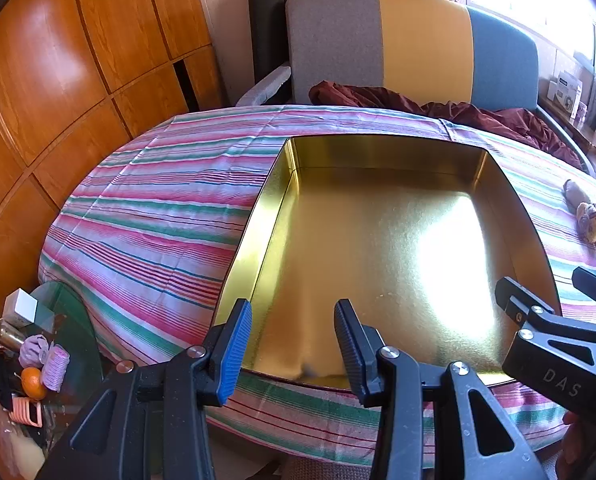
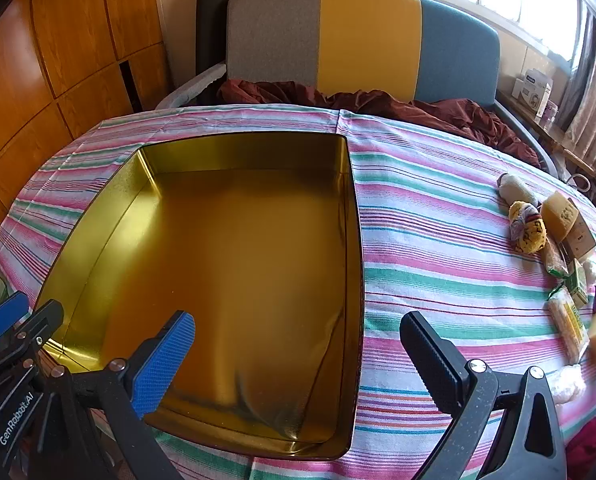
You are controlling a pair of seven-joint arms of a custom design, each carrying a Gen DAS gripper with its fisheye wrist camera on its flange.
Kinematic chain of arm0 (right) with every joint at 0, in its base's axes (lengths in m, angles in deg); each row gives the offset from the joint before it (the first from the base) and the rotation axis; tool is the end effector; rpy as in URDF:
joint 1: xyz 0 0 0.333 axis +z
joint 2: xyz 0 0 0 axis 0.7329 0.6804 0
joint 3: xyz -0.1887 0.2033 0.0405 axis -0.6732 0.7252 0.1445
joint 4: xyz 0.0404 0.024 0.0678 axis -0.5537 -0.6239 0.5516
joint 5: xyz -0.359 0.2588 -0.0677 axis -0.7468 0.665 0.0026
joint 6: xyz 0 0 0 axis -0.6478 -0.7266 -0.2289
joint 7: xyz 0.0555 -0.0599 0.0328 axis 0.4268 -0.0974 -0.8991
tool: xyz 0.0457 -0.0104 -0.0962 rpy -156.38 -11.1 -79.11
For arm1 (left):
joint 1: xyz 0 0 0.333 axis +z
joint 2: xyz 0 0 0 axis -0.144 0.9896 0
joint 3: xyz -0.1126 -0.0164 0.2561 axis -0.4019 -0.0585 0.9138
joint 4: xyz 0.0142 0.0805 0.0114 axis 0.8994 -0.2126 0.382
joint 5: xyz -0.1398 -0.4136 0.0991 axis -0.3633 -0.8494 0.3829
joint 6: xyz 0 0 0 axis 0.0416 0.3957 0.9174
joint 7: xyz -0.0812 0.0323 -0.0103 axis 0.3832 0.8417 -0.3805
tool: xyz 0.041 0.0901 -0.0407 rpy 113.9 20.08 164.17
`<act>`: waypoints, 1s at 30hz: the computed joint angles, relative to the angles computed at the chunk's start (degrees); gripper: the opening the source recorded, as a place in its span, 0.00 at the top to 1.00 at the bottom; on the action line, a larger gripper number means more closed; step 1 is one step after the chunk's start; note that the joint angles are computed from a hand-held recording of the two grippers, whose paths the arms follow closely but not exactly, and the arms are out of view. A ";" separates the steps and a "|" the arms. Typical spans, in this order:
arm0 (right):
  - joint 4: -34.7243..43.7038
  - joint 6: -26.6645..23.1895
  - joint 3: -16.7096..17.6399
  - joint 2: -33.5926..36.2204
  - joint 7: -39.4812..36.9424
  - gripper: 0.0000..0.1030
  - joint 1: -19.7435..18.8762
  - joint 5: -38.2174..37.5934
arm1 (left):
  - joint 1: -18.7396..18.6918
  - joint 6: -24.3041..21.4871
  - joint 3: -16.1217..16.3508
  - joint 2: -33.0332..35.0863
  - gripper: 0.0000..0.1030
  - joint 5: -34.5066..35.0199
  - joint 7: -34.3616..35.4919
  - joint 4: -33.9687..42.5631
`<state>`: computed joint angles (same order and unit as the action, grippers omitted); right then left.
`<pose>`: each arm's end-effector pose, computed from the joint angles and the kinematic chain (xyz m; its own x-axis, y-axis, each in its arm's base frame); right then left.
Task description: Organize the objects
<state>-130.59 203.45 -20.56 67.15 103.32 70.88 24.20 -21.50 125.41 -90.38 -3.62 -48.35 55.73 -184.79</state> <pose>0.4660 0.3557 0.5291 0.0745 -0.9972 -0.0101 -0.8011 -0.0538 -0.5961 0.4353 -0.2874 0.5499 0.1453 -0.9802 -0.1342 -0.8000 -0.0366 -0.5989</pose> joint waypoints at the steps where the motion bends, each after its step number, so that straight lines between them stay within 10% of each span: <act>1: -0.11 0.08 0.00 -0.13 0.11 0.00 -0.01 -0.04 | -0.07 0.12 0.07 -0.02 0.58 -0.11 0.07 -0.03; 30: -1.09 0.43 0.26 -1.80 0.79 0.00 -0.75 -0.94 | -0.50 1.24 0.19 -0.22 0.58 -1.06 1.16 -0.44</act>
